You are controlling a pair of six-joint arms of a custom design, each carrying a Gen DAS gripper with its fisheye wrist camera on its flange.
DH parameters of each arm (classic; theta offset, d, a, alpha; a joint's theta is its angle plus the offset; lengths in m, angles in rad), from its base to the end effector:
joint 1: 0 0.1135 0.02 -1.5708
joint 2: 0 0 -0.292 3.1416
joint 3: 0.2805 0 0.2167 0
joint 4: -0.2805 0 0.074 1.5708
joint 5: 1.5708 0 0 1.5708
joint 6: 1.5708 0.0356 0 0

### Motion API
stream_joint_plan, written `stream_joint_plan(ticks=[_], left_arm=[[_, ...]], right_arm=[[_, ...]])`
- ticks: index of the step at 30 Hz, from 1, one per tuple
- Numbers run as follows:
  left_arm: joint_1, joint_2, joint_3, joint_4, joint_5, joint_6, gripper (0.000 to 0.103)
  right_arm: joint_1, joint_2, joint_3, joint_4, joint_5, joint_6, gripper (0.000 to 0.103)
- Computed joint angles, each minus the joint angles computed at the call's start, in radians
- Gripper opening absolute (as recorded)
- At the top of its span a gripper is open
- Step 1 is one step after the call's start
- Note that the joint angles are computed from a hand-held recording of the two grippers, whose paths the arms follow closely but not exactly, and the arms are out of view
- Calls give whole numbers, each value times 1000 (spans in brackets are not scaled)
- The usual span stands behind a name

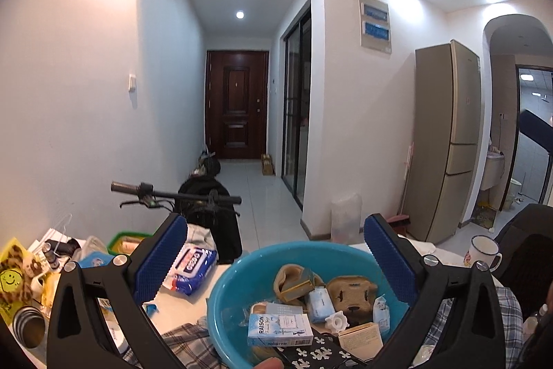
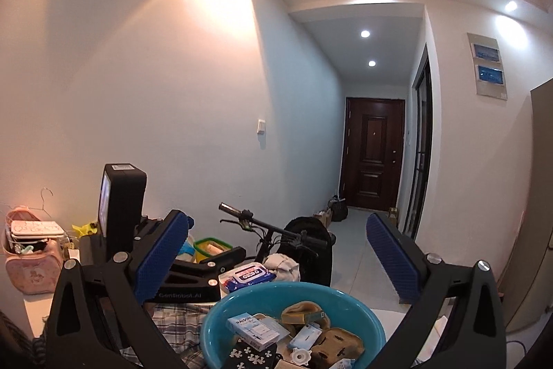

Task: Organize objects

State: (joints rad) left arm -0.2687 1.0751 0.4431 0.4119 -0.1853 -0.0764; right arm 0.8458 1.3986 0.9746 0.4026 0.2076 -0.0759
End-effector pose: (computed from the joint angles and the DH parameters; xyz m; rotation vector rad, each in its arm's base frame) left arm 0.1858 -0.0444 0.2719 0.0391 1.7874 -0.0820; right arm 0.2000 0.2146 0.3679 -0.5655 1.5060 0.4337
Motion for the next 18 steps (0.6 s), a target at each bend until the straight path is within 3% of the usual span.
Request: stream_joint_plan(ticks=[8, 13, 18], left_arm=[[-13, -91, 9, -62, 11, -21, 103], [-81, -87, 19, -74, -54, -12, 103], [-147, -66, 48, -114, -64, -14, 103]], right_arm=[[50, -246, -284, -11, 113, 81, 103], [-53, -317, -498, -7, -2, 192, 103], [-139, -237, -668, 96, -154, 261, 103]])
